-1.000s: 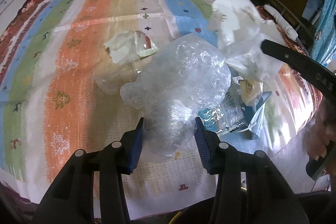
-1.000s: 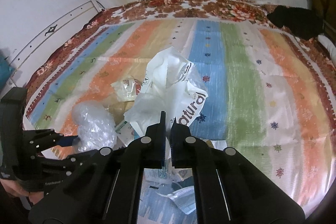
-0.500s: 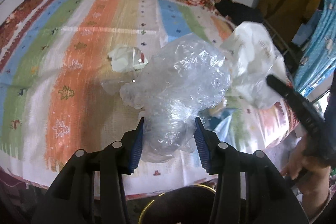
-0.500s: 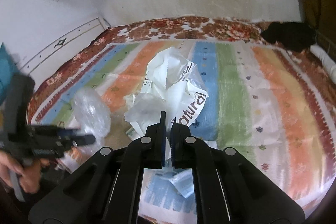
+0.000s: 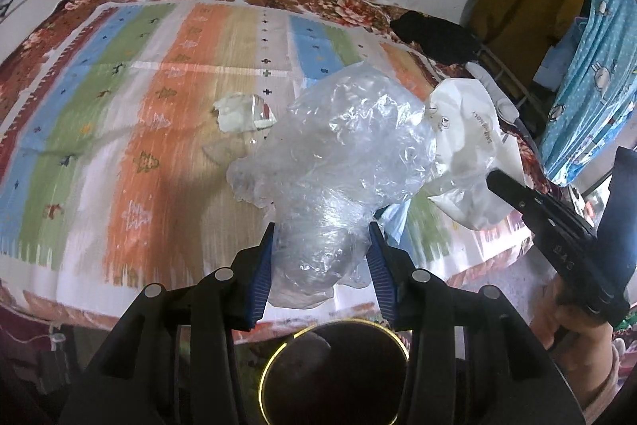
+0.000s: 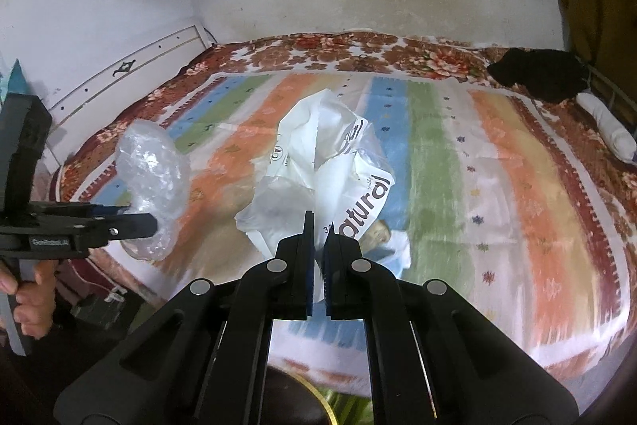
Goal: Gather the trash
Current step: 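Lift both held plastics and carry them over the gold-rimmed bin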
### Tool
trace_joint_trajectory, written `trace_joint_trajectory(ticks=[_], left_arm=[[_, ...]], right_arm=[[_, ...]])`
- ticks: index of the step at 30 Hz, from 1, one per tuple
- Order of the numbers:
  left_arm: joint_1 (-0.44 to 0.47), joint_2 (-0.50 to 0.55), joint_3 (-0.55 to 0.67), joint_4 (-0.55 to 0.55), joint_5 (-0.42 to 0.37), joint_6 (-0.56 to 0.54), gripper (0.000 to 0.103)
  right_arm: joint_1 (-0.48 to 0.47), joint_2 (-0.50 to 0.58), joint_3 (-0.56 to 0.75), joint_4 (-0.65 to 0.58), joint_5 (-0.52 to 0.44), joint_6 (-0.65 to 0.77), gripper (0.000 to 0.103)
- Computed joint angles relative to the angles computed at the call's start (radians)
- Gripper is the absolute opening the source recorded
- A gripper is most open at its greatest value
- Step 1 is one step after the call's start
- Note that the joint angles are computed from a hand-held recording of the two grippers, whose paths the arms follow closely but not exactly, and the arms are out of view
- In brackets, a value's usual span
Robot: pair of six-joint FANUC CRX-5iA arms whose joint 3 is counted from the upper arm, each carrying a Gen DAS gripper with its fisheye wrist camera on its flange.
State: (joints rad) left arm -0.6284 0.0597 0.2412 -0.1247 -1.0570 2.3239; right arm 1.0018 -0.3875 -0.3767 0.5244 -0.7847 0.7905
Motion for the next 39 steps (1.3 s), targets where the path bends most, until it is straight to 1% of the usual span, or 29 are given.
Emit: trace_joint_trajectory(ticks=[3, 5, 7, 9, 12, 19, 24, 27, 30, 35, 39], left_arm=[[-0.015, -0.016, -0.014, -0.006, 0.004, 0.011, 0.043], [-0.028, -0.042, -0.04, -0.01, 0.028, 0.023, 0.043], [-0.04, -0.063, -0.06, -0.016, 0.053, 0.035, 0.043], [-0.068, -0.085, -0.074, -0.044, 0.073, 0.055, 0.042], [-0.106, -0.102, -0.083, -0.083, 0.088, 0.073, 0.042], [-0.204, -0.146, -0.109, -0.199, 0.108, 0.15, 0.042], [-0.245, -0.164, -0.132, -0.238, 0.12, 0.195, 0.042], [-0.268, -0.166, -0.143, -0.252, 0.117, 0.221, 0.042], [-0.302, -0.164, -0.137, -0.298, 0.092, 0.271, 0.042], [-0.327, -0.166, -0.154, -0.3, 0.092, 0.295, 0.042], [-0.339, -0.156, -0.161, -0.282, 0.078, 0.296, 0.042]], right_arm=[[0.043, -0.043, -0.042, 0.052, -0.029, -0.069, 0.003], [0.062, -0.074, -0.069, 0.08, -0.033, -0.107, 0.003], [0.091, -0.115, -0.111, 0.145, -0.037, -0.161, 0.002], [0.124, -0.155, -0.151, 0.208, -0.047, -0.206, 0.002], [0.167, -0.201, -0.188, 0.239, -0.066, -0.257, 0.002], [0.274, -0.283, -0.255, 0.286, -0.13, -0.369, 0.002], [0.358, -0.34, -0.298, 0.29, -0.184, -0.432, 0.002], [0.426, -0.363, -0.323, 0.309, -0.248, -0.476, 0.002], [0.482, -0.381, -0.341, 0.296, -0.292, -0.506, 0.002], [0.589, -0.412, -0.369, 0.312, -0.357, -0.56, 0.002], [0.662, -0.433, -0.384, 0.273, -0.411, -0.605, 0.002]])
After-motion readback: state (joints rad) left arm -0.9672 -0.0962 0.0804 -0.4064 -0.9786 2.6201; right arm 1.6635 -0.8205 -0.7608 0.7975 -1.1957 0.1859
